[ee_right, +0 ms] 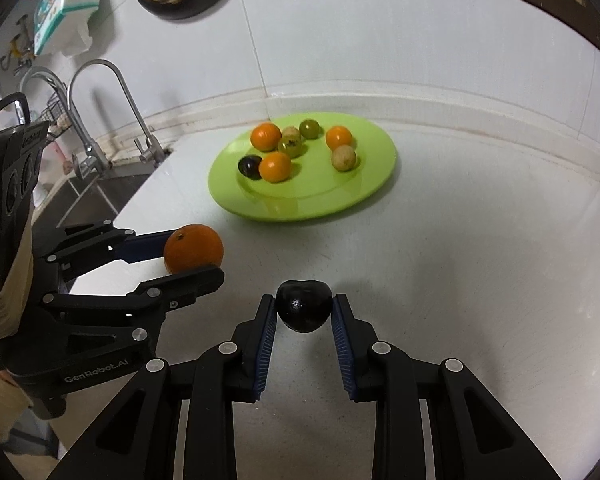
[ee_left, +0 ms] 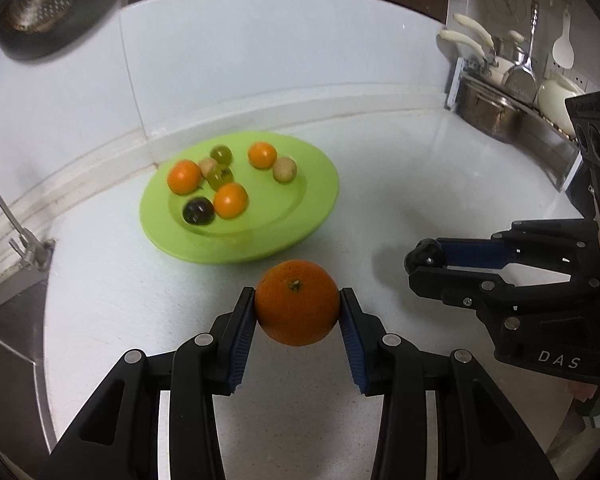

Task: Organize fruits
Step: 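Carry the large orange and dark plum in both grippers over the green plate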

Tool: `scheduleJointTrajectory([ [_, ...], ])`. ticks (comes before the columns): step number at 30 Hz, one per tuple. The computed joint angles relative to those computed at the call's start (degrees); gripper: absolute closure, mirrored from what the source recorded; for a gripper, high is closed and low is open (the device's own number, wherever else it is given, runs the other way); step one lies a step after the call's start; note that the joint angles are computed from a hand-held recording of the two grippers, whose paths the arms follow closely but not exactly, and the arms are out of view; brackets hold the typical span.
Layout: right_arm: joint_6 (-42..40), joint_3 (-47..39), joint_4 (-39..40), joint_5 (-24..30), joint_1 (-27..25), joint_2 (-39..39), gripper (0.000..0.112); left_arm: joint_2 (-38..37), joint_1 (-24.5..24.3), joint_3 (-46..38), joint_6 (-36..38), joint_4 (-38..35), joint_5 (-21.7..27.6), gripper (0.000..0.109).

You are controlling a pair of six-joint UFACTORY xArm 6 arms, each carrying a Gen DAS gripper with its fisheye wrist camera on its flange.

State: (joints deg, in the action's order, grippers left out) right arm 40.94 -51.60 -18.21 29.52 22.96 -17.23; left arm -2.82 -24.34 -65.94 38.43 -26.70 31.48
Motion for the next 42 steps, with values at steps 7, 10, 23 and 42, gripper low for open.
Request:
scheduleJointTrajectory([
  [7,0.8,-0.7,-2.1,-0.6,0.0,-1.0,0.083,-2.0,-0.2,0.6,0.2,-0.3,-3.1,0.068],
  [10,1.4,-1.2,-3.8,-0.7,0.0,-1.6,0.083,-2.4,0.0,0.4,0.4,-0.4,-3.6,0.068],
  [23,4.1,-6.1,-10.9,-2.3,-0.9,-0.6,0.083,-1.5,0.5,-3.9,1.6,-2.5,-5.1,0.068],
  [42,-2.4,-16.2,-7.2,-4.7,-3.8,8.2,0.083,9.4,1.9,-18.8,0.2,-1.5,-1.5,0.068],
])
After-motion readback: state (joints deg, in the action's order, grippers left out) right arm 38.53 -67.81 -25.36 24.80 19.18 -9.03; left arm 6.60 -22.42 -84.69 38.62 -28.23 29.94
